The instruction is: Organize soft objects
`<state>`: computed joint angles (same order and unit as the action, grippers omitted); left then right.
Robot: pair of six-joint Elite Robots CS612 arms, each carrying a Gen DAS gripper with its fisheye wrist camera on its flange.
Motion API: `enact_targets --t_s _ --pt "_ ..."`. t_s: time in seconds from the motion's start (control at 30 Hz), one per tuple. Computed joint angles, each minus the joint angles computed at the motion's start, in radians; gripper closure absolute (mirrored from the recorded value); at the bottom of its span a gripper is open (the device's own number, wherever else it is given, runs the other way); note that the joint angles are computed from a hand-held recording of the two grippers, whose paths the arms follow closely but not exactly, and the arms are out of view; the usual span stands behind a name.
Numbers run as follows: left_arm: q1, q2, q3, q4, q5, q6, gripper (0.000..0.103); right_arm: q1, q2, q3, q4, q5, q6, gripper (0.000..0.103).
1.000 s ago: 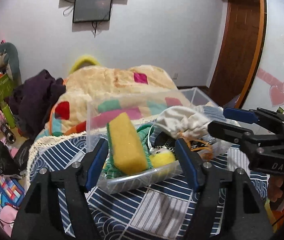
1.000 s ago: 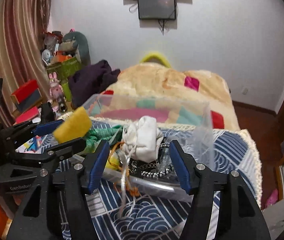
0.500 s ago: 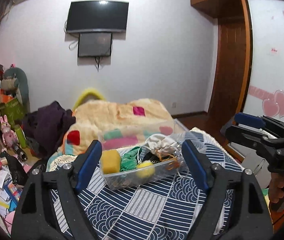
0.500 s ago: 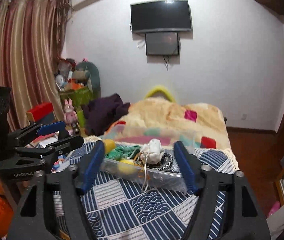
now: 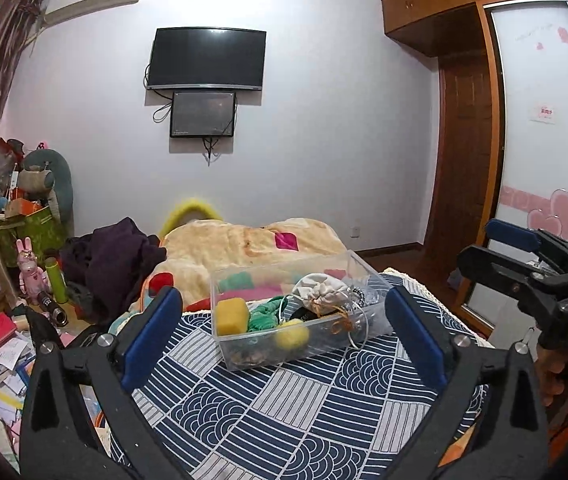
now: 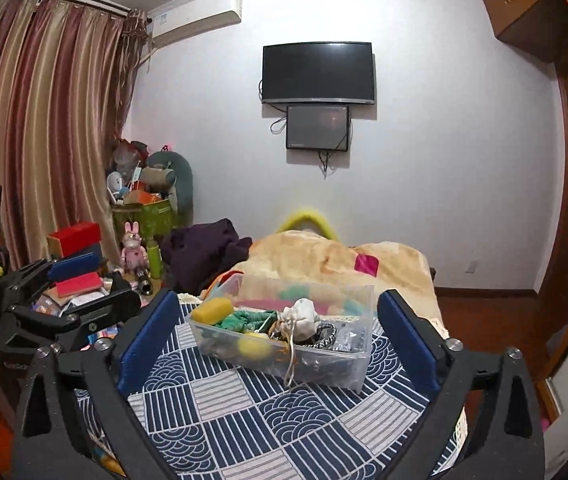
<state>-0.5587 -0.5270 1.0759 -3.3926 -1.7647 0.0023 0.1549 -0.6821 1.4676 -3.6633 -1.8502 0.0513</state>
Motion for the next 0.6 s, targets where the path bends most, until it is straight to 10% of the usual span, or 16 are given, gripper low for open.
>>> enact_targets --t_s 0.6 --pt "-0.002 0.004 0.013 -0.019 0.018 0.009 0.000 -0.002 -0.003 0.026 0.004 0.002 0.035 0.000"
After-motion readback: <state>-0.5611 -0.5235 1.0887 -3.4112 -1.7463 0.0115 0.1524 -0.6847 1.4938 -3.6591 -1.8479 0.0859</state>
